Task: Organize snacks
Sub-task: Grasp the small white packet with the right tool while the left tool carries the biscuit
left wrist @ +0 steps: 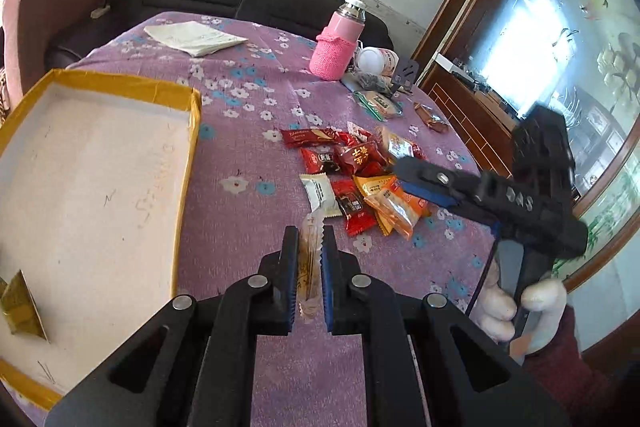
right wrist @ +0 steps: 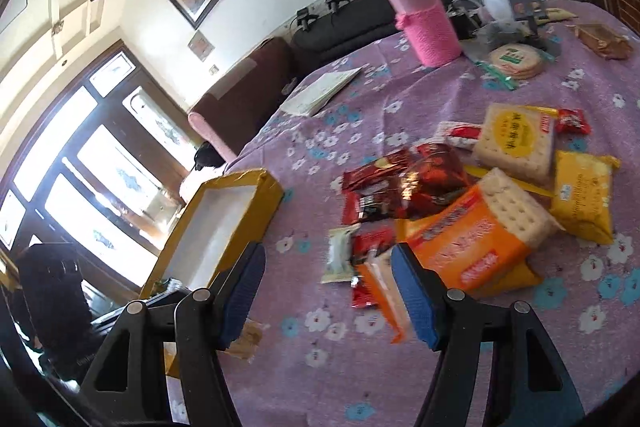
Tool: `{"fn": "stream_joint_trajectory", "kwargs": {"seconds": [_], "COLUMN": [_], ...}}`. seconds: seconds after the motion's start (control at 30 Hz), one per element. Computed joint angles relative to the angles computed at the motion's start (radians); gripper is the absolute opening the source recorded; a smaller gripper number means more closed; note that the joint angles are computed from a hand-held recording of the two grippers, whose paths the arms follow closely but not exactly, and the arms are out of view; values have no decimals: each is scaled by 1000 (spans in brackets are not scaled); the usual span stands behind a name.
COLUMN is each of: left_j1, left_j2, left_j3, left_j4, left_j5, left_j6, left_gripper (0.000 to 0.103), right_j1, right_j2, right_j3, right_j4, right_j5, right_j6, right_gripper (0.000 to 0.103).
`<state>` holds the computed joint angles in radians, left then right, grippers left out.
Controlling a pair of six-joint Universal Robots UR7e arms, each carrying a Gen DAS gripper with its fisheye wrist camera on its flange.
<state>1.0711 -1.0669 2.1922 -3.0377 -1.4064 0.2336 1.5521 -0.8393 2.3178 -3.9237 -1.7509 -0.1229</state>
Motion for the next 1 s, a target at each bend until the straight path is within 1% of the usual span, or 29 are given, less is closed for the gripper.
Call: {"fn": "stream_joint_trajectory", "kwargs": {"seconds": [0.03,0.1,0.13,0.2,0.23,0.3,0.33,0.47,0.5,0.53,0.57,0.63,0.7,0.83,0.87,0.93,1.0], "left_j1": [4,21,29,42,45,60,65,88,94,100,109,125,139,170,176,192,211], "left_j2": [0,-9,-13,-32,-45,-74,-87,-145,-159,-171,-186,-212,-235,-264,-268,-272,-268], "left_j3": [2,7,7,17,28,36,39,55,59,62,63,66,66,56,56,52,45], "left_j4": [-3,0,1,-2,-9,-15,-16,-31,-37,-42,-43,-50,-61,-76,-78,-77,-66], "left_j5": [-10,-35,-46,-61,-66,-80,-84,-85,-84,-85,-89,-89,-83,-70,-69,-63,-60], "left_j6": [-1,1,0,-1,-3,-4,-3,-6,-9,-12,-14,-23,-29,-52,-58,-70,-83], "left_gripper": [8,8,8,8,8,8,8,8,8,8,8,8,8,8,8,8,8], "right_j1": [24,71,93,117,128,141,144,144,144,148,147,139,147,175,186,209,232], "right_j2": [1,32,52,91,116,157,174,210,218,229,231,217,208,174,164,150,154], "right_j3": [-42,-123,-168,-235,-271,-315,-333,-369,-372,-376,-371,-353,-333,-284,-274,-264,-268], "right_j4": [83,187,247,329,367,399,409,440,436,412,393,384,352,302,299,313,331], "right_j5": [-36,-145,-209,-301,-352,-440,-466,-522,-540,-562,-559,-523,-516,-430,-396,-328,-280], "right_j6": [11,5,1,3,3,6,12,22,16,6,3,19,21,31,33,38,35], "right_gripper": [60,50,48,44,43,43,43,41,33,21,20,19,19,18,18,18,18]}}
